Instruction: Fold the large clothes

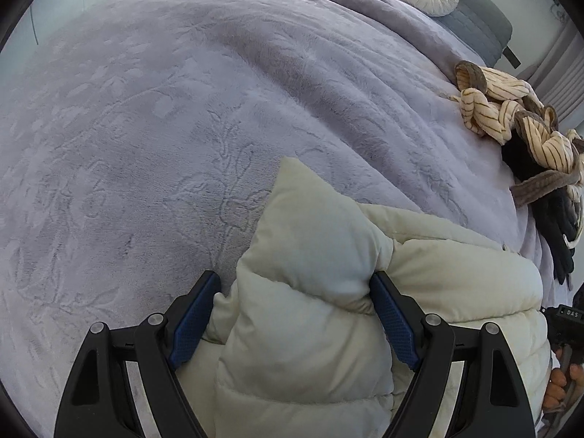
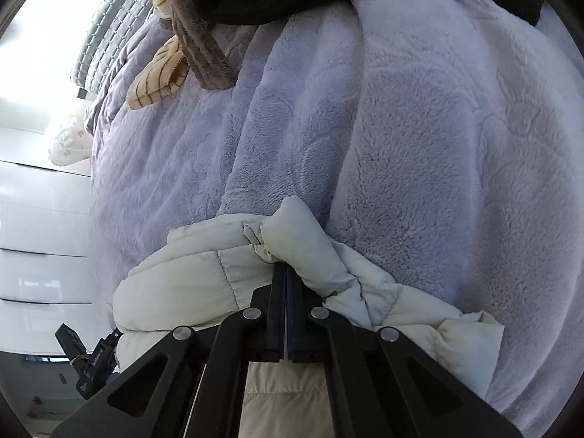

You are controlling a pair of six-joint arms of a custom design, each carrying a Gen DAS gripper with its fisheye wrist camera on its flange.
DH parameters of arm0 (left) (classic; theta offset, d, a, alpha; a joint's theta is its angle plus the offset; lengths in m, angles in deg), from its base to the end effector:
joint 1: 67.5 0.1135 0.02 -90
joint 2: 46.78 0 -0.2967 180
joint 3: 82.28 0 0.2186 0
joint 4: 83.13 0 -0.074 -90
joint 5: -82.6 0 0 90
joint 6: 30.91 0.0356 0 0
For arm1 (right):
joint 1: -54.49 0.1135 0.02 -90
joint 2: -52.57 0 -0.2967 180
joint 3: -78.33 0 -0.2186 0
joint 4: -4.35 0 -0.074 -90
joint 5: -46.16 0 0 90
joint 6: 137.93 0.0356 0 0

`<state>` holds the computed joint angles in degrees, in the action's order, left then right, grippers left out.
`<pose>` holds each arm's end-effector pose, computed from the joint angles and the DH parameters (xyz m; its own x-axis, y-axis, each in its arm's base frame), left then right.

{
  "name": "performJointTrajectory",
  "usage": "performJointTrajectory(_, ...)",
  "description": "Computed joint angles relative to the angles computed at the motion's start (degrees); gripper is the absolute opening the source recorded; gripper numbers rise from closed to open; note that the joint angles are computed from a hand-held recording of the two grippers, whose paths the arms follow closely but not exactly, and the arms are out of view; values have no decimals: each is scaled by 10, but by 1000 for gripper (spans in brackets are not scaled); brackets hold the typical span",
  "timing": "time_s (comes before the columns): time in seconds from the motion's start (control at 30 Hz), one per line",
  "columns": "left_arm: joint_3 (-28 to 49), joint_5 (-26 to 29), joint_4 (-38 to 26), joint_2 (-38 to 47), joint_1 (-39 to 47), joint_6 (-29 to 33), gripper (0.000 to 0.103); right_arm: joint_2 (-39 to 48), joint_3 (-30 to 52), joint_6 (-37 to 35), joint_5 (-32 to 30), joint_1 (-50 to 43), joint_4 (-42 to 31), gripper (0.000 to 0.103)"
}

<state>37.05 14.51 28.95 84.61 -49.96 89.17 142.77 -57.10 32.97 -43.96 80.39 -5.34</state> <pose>0.4317 0.1225 0.1850 -0.9216 0.1964 -0.3347 0.2822 0.9312 -0.2308 0.2125 0.1033 0.1638 -0.5494 0.8309 -0.0883 0.6612 0.4969 0.5621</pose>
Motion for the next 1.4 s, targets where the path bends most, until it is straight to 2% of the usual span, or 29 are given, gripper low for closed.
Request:
performJointTrajectory(0.23,82,-6,-72,-10,34,-15,85,-78,35,54,36,26,-104,4)
performJointTrajectory(0.33,111,-7,-113,-17,58,8,85,-121,52,95,66,62,-166,4)
performJointTrajectory(0.47,88,-2,-141,-52,98,70,85,-165,75,135,105,116,-231,4)
performJointTrajectory(0.6,61,2,-182,-79,142,131,85,-202,89,207,151,196,-287,4)
performJointTrajectory(0.8,11,-5,-234,-112,212,201,85,-218,116,362,242,369,-359,5)
performJointTrajectory(0.87,-22,-17,-231,-129,230,222,85,-213,126,421,274,430,-381,6)
performJointTrajectory(0.9,-42,-18,-227,-141,244,237,85,-204,137,463,296,472,-399,12)
performJointTrajectory(0.93,-60,-16,-223,-151,256,252,85,-194,147,492,309,500,-412,25)
performJointTrajectory(0.97,-75,-15,-218,-160,267,266,92,-184,157,523,322,529,-425,36)
performJointTrajectory(1.0,-84,-14,-217,-165,275,276,103,-171,169,552,335,557,-439,65)
performJointTrajectory(1.03,-92,-10,-214,-170,282,281,103,-163,175,568,345,574,-446,80)
performJointTrajectory(1.17,-126,-15,-223,-172,294,302,103,-127,191,612,364,632,-445,80)
performJointTrajectory(1.33,-149,-18,-227,-171,288,296,103,-92,169,641,370,655,-382,80)
performJointTrajectory(1.4,-162,-19,-217,-176,286,280,103,-80,163,642,377,657,-361,86)
